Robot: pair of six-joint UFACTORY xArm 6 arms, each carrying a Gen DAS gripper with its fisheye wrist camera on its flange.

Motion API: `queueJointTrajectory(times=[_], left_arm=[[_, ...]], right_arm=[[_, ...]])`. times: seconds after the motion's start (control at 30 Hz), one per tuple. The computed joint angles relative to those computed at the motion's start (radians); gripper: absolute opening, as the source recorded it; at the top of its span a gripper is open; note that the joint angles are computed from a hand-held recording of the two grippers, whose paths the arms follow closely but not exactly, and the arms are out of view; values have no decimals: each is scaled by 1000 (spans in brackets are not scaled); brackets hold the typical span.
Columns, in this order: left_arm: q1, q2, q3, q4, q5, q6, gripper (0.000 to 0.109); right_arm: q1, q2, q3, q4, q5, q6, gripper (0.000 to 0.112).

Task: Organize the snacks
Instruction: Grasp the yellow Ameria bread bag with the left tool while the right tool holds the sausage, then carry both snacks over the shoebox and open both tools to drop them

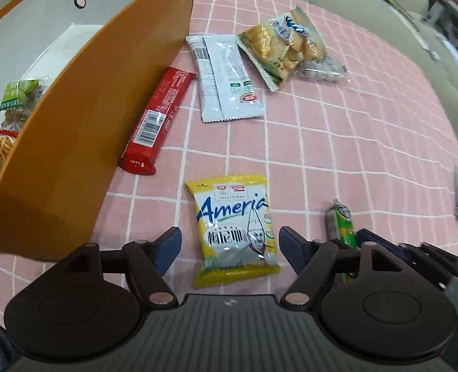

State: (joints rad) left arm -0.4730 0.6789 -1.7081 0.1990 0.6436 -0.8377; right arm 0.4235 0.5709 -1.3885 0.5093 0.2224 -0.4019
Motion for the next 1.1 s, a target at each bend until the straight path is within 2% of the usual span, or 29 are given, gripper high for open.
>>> queueJointTrajectory(times=[0.13, 0.27, 0.43, 0.6, 0.8, 1.1], left_arm=[[-11, 47, -74, 45, 51, -13, 84], [-25, 93, -155, 91, 143, -33, 84], [-29, 117, -185, 82, 165, -23, 85], [-32, 117, -179, 103, 156, -20, 82], [-32, 107, -163, 131, 138, -5, 58], [-19, 57, -77, 100, 54, 10, 58]], right_arm=[[4, 6, -5, 3, -4, -8, 30], [2, 16, -17, -22, 2, 13, 31], [-2, 35, -38, -43, 24, 35, 30], [-1, 42, -44, -61, 22, 47, 21], [-1, 45, -49, -50, 23, 29, 20], [-2, 44, -47, -34, 20, 15, 20]])
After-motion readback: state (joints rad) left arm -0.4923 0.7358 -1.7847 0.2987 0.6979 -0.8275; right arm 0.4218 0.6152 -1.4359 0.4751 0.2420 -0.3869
